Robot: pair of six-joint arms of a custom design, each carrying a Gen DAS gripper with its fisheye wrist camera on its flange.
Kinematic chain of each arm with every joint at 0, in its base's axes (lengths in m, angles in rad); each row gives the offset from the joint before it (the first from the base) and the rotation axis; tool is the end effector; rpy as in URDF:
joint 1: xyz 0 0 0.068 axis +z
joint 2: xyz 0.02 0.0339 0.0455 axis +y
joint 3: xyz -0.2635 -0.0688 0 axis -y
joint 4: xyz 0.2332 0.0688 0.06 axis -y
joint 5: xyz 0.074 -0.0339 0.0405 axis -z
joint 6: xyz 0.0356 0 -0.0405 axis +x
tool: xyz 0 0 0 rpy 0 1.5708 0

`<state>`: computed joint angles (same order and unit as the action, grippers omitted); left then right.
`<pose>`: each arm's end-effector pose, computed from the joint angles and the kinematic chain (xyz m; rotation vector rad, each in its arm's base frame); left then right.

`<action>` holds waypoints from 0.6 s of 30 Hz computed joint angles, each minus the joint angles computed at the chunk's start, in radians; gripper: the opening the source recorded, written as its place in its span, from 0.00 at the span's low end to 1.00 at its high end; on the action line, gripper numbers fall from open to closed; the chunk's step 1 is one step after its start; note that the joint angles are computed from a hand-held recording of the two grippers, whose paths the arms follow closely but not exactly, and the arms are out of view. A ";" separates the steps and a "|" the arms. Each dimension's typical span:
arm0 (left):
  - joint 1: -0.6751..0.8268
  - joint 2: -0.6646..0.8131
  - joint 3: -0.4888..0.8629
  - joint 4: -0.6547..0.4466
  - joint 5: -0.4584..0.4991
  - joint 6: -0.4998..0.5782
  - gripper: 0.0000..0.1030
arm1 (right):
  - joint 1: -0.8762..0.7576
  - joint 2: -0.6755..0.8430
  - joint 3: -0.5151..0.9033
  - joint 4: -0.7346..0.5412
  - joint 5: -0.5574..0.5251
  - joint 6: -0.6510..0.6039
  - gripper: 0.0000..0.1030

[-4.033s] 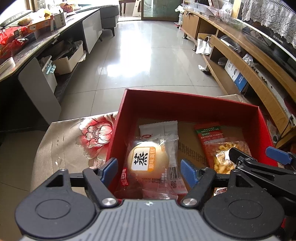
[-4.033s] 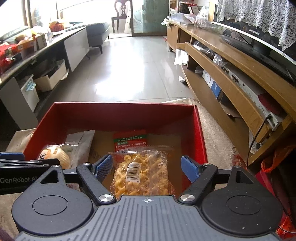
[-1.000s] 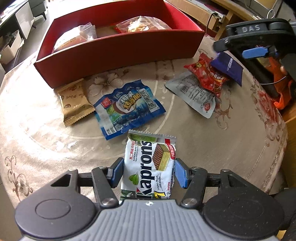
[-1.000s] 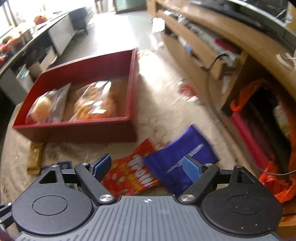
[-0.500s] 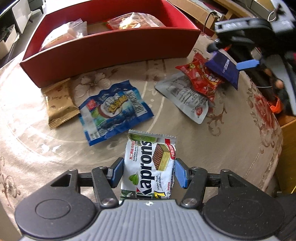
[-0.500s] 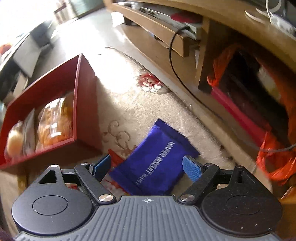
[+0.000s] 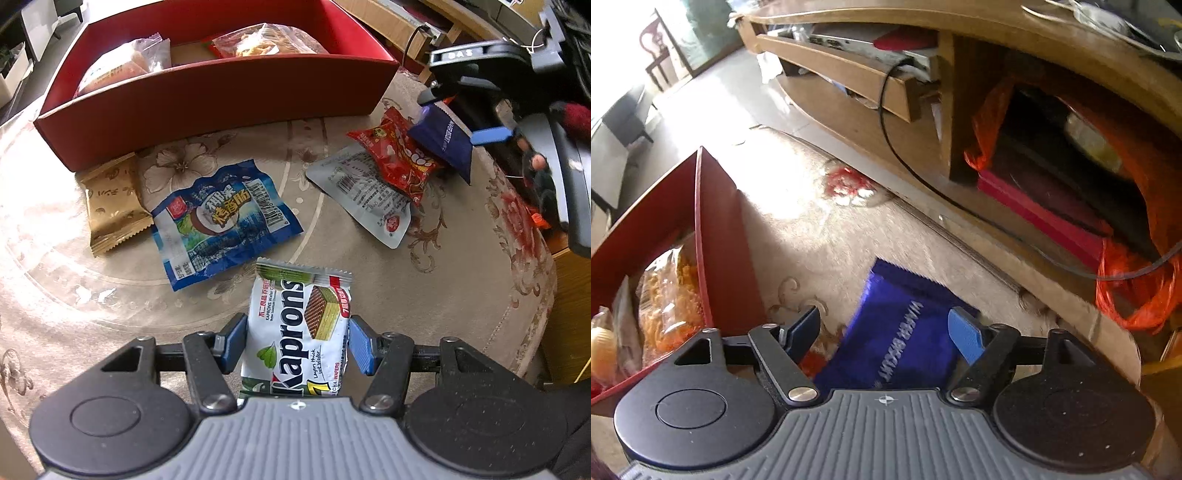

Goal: Organize snacks
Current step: 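Grasp the blue Wafer Biscuit packet with the right tool and lift it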

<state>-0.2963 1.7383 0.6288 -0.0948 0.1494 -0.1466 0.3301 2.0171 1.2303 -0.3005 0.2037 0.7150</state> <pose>0.2477 -0.0812 0.0892 0.2481 2.7888 -0.3184 0.3727 0.1201 0.1320 0.5664 2.5611 0.0905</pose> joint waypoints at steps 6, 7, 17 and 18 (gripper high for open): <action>-0.001 0.000 -0.002 0.005 -0.002 -0.011 0.54 | 0.004 0.023 0.015 -0.002 0.031 0.049 0.86; 0.000 0.000 -0.003 0.006 -0.001 -0.012 0.54 | 0.006 0.032 0.025 -0.008 0.034 0.056 0.86; 0.008 0.006 0.005 0.002 0.012 -0.011 0.54 | 0.013 0.007 -0.019 0.003 0.030 0.125 0.86; 0.009 0.005 0.004 0.003 0.013 -0.012 0.54 | 0.017 0.026 -0.001 -0.004 0.042 0.124 0.87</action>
